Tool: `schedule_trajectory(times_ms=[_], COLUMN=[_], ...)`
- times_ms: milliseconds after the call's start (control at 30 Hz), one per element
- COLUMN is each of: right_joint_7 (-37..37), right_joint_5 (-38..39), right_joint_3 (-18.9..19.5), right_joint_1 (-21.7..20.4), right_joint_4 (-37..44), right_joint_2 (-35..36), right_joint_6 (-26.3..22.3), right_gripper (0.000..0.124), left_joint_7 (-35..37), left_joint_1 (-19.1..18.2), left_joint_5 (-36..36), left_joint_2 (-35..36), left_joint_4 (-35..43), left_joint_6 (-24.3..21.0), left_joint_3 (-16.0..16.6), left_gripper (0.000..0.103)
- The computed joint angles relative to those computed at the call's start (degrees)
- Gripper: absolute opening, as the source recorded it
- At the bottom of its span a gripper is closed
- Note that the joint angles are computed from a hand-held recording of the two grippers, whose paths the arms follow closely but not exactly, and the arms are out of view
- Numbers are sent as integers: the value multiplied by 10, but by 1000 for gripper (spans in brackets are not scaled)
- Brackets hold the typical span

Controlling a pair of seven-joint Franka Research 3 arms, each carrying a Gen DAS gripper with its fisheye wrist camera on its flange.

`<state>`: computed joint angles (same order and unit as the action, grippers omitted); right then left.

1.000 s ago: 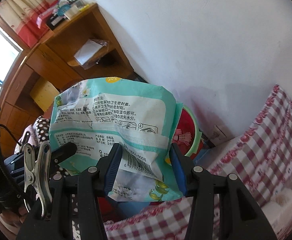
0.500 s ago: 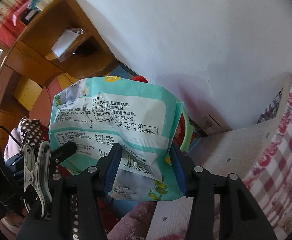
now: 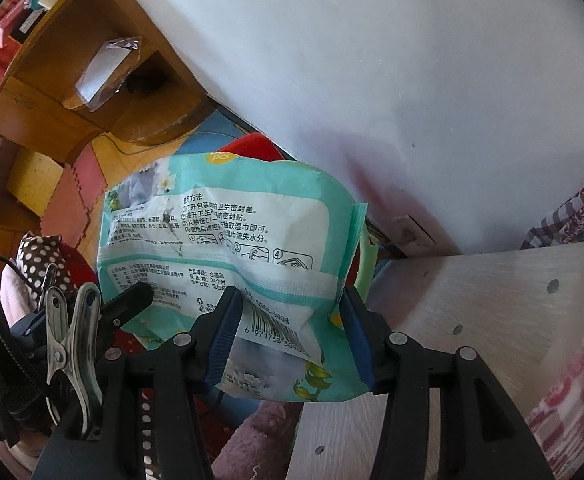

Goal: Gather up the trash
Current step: 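Carry the teal wet-wipe pack with both grippers above the red bucket, then open both grippers over the bucket to drop the wet-wipe pack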

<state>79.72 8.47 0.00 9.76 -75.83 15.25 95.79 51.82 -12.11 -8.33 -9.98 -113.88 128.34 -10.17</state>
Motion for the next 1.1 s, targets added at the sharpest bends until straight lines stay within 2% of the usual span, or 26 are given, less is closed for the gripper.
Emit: schedule_trajectory(times_ms=[467, 567, 1100], right_joint_7=[74, 79, 63], right_joint_5=[-23, -31, -31], right_joint_3=[-7, -8, -4], right_joint_1=[8, 10, 13], right_joint_4=[75, 76, 60], right_joint_2=[65, 68, 51], right_joint_6=[-57, -45, -29], right_gripper=[54, 64, 65], left_joint_7=[1, 0, 3], left_joint_1=[3, 4, 4], left_joint_5=[-7, -12, -11], left_joint_2=[28, 30, 14], left_joint_4=[-4, -4, -16], left_joint_6=[20, 16, 19], left_joint_3=[-2, -1, 0], left_gripper=[40, 40, 40])
